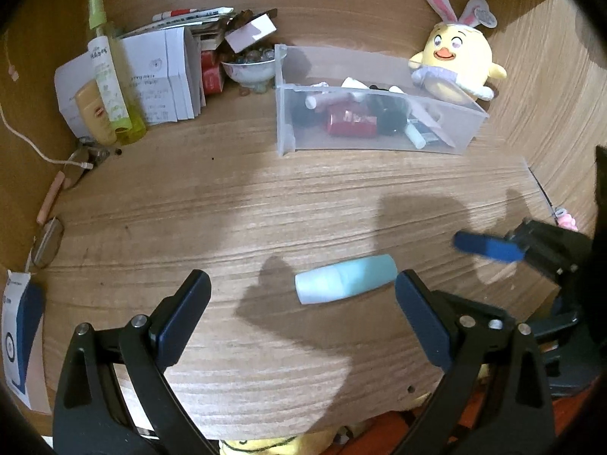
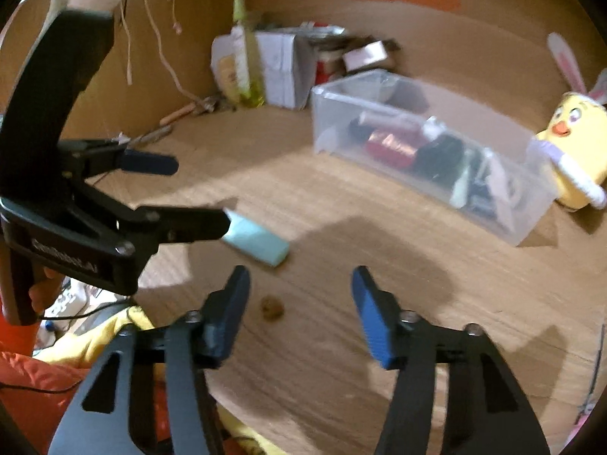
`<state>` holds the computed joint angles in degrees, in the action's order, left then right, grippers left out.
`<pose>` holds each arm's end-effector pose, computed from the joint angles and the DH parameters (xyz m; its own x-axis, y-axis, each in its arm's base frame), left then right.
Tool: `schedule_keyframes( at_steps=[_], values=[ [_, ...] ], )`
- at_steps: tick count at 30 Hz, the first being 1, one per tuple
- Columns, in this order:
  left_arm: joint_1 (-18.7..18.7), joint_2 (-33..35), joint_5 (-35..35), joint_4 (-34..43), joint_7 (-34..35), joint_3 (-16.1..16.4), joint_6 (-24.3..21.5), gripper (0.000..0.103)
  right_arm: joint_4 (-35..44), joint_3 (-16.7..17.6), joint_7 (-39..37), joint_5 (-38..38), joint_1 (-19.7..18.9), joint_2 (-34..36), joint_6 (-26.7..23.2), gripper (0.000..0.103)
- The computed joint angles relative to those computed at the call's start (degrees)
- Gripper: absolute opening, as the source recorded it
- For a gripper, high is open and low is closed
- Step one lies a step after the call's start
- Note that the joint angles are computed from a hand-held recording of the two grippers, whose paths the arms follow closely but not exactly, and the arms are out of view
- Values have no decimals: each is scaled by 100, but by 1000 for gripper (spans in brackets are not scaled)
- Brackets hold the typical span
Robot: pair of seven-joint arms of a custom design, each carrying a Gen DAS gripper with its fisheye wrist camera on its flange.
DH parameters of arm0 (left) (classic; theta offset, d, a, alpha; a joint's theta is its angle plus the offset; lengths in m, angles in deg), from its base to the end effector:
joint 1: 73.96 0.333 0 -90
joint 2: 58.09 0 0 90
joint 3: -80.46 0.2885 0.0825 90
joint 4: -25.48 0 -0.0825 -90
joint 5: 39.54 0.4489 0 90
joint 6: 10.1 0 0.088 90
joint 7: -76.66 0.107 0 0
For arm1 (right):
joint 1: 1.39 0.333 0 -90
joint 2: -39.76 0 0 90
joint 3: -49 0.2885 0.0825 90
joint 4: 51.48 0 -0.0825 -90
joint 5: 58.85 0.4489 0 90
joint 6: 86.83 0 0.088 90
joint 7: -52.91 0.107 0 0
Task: Organize objects
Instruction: 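Move both tools back toward the brown bead and light blue case on the desk, then grasp the small brown bead with the right tool while the left grasps the light blue case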
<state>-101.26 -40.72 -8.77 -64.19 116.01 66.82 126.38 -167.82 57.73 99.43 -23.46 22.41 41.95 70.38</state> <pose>0.5795 -0.4711 0.4877 -0.1138 -0.9918 0.0575 -0.7969 0.0566 -0.6014 0.5686 0.3346 0.4414 0.7519 -0.6575 -0.0476 -0.4969 -0.5179 -0.6963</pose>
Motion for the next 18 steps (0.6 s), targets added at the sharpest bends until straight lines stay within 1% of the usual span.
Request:
schedule_keyframes(
  at_steps=[5, 9, 11, 13, 18],
  values=[
    [24, 79, -150, 30, 124, -31, -62, 99, 62, 7, -102, 101, -17, 71, -308, 28],
    [39, 168, -305, 83, 226, -45, -69, 99, 53, 13, -171, 129, -19, 84, -358, 18],
    [43, 211, -375, 110, 276, -44, -86, 99, 54, 18, -177, 108, -13, 93, -346, 16],
    [50, 243, -437, 127, 312, -42, -91, 99, 46, 23, -227, 108, -10, 89, -324, 12],
    [107, 375, -745, 222, 454, -82, 8, 99, -6, 11, -128, 42, -4, 67, -72, 12]
  ],
)
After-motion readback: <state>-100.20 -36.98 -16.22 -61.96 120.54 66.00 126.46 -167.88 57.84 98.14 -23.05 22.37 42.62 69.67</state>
